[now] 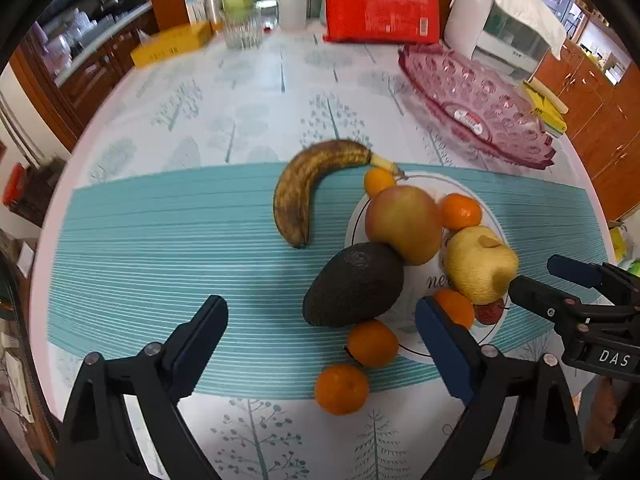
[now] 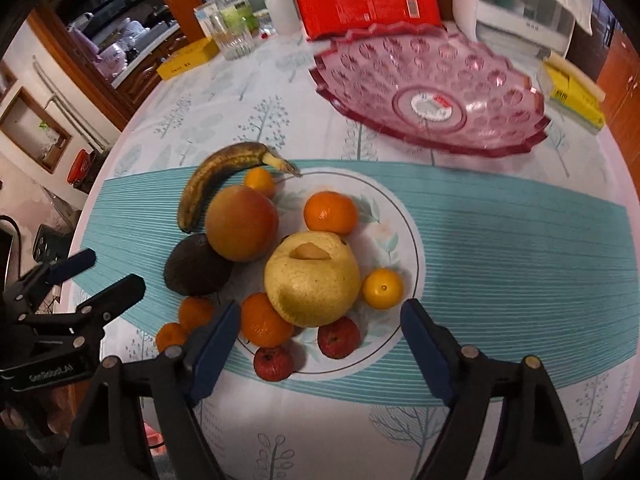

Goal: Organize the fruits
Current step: 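Grasp the dark avocado with the left tool while the right tool grasps the yellow pear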

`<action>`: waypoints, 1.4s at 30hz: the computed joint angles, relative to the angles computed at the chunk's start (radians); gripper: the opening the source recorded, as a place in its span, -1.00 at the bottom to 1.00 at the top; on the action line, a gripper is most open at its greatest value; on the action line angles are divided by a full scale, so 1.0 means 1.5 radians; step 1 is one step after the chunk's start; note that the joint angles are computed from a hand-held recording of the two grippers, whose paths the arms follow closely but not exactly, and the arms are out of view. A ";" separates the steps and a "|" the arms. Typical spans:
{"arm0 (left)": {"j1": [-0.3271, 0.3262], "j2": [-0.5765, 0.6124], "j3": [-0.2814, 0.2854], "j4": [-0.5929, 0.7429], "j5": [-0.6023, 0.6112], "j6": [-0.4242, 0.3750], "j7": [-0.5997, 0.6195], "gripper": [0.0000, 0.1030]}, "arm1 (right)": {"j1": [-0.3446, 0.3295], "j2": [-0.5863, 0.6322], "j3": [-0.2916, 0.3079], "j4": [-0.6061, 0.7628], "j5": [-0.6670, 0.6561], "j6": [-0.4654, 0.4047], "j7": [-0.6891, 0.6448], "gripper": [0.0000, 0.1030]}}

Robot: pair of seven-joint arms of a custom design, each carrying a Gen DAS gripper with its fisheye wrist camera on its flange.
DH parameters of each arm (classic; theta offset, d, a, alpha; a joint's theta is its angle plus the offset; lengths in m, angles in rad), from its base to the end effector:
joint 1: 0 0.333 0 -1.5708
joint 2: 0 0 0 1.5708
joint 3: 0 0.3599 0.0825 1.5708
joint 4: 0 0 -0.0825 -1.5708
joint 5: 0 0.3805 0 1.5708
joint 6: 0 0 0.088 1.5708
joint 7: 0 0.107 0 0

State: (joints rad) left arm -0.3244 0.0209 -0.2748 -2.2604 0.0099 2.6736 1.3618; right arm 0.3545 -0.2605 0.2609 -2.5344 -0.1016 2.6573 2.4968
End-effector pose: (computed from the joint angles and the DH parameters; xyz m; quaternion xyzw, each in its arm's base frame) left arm 0.4580 -0.3124 0.4407 -0.5431 0.8166 -0.1812 0.0729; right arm 0.3662 0.2671 0.4482 -0.6111 0.7670 -0.0677 0.1835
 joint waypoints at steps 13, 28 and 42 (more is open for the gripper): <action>0.021 0.087 -0.023 0.066 -0.066 -0.048 0.120 0.60 | 0.027 0.085 -0.035 0.031 0.063 0.019 -0.039 0.33; 0.041 0.141 -0.049 0.113 -0.154 -0.101 0.219 0.39 | 0.035 0.110 -0.041 0.053 0.011 0.000 -0.001 0.33; 0.036 0.119 -0.042 0.087 -0.140 -0.064 0.220 0.27 | 0.039 0.108 -0.039 0.050 -0.068 0.027 0.035 0.28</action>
